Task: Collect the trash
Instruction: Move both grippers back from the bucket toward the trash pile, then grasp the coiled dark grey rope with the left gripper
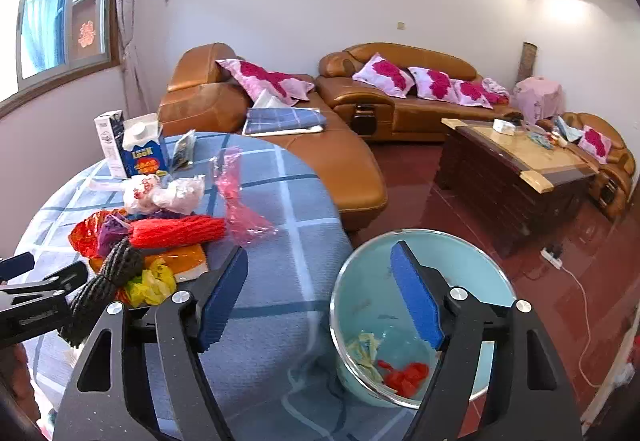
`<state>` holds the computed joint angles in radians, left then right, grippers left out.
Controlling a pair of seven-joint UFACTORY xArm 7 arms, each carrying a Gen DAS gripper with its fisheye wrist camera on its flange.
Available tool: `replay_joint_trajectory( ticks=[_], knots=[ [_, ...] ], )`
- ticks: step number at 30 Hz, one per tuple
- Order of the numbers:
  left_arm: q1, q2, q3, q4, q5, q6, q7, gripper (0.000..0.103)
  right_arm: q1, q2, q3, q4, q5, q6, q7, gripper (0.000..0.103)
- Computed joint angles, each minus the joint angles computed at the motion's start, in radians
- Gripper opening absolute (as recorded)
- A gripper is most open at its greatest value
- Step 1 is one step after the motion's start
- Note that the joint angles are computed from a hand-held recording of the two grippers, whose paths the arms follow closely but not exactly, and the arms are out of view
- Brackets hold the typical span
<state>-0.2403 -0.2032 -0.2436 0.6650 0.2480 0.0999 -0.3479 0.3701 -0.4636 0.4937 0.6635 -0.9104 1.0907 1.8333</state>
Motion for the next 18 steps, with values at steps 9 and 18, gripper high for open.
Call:
replay_joint_trajectory(
  ticks=[9, 18],
  knots=[
    [-0.246, 0.006, 0.205, -0.027, -0.292, -0.065, 0.365, 0.088, -0.01, 0.029, -0.035, -0.016, -0.011, -0.077, 0.01, 0.07],
    [-0.265, 0.098, 0.147, 0.021, -0.452, -0.008, 0.523, 0.035, -0.031, 0.004, -0.055, -0.046, -0.01, -0.132, -0.023, 0.067]
  ],
)
